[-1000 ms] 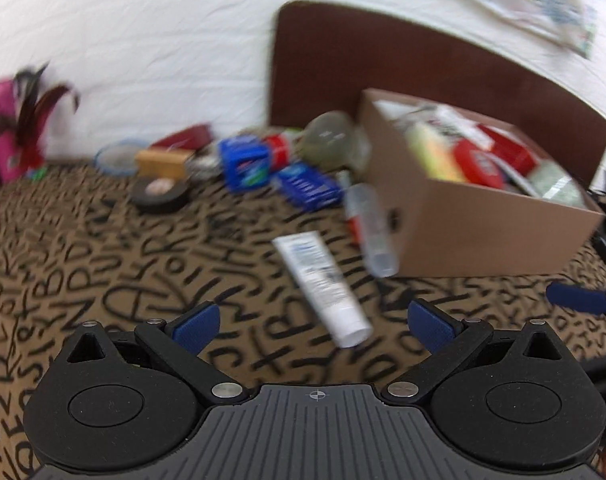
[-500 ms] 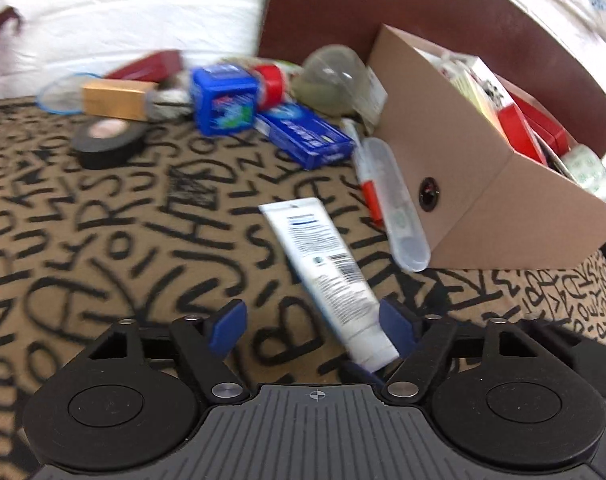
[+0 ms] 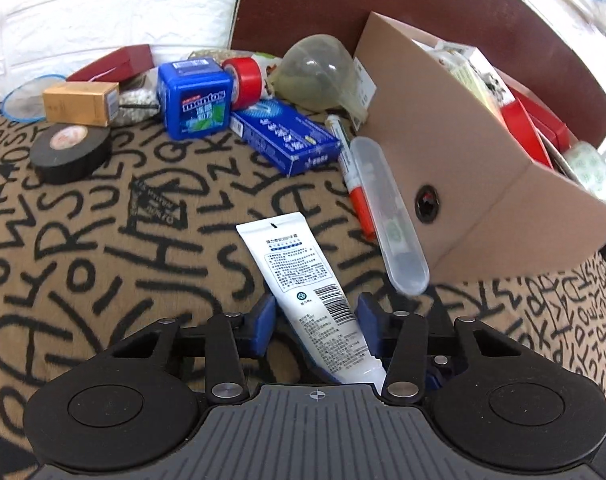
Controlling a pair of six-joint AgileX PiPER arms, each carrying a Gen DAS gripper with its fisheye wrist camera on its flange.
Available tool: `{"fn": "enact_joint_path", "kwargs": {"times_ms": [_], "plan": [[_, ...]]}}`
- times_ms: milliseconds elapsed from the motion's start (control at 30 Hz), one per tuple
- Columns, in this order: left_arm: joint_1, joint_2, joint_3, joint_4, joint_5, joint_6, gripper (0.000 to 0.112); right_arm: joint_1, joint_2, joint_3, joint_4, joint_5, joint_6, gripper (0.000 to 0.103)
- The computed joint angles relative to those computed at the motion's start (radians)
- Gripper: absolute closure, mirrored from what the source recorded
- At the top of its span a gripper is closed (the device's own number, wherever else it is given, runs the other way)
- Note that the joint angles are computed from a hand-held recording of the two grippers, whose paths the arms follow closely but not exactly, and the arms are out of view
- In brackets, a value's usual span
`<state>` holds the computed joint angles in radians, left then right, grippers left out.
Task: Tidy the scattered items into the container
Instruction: 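Grasp the white squeeze tube with the left tool, then carry the white tube with the left tool over the cardboard box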
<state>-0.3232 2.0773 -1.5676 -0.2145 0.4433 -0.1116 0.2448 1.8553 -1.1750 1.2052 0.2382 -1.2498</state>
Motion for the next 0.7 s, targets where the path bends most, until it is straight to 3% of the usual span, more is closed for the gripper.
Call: {"fn": "enact_joint_path", "kwargs": {"times_ms": [67, 133, 167, 233, 267, 300, 400, 533, 700], "plan": [[-0.008, -0.038, 0.065, -0.031, -0.023, 0.031, 0.064, -0.006, -0.032, 0.043, 0.045, 0.012, -0.042, 0.067], [-0.025, -0.073, 0.127, -0.035, -0.053, 0.044, 0.047, -0.014, -0.073, 0.095, 0.067, 0.025, -0.052, 0.067], [-0.040, -0.088, 0.158, 0.004, -0.076, 0.013, 0.046, -0.018, -0.097, 0.130, 0.108, 0.029, -0.090, 0.068], [-0.082, -0.107, 0.188, 0.179, -0.088, -0.126, 0.049, -0.023, -0.139, 0.188, 0.171, 0.036, -0.157, 0.067], [-0.103, -0.113, 0.192, 0.263, -0.077, -0.193, 0.060, -0.025, -0.154, 0.203, 0.162, 0.040, -0.144, 0.067], [-0.116, -0.120, 0.196, 0.308, -0.069, -0.225, 0.060, -0.026, -0.164, 0.206, 0.116, 0.046, -0.094, 0.067], [-0.116, -0.147, 0.217, 0.238, -0.044, -0.196, 0.063, -0.028, -0.184, 0.203, -0.037, 0.062, 0.070, 0.067], [-0.134, -0.215, 0.292, 0.177, -0.058, -0.200, 0.067, -0.044, -0.258, 0.268, -0.072, 0.090, 0.094, 0.068], [-0.208, -0.302, 0.337, 0.282, -0.100, -0.350, 0.070, -0.097, -0.390, 0.357, -0.073, 0.123, 0.068, 0.068]]}}
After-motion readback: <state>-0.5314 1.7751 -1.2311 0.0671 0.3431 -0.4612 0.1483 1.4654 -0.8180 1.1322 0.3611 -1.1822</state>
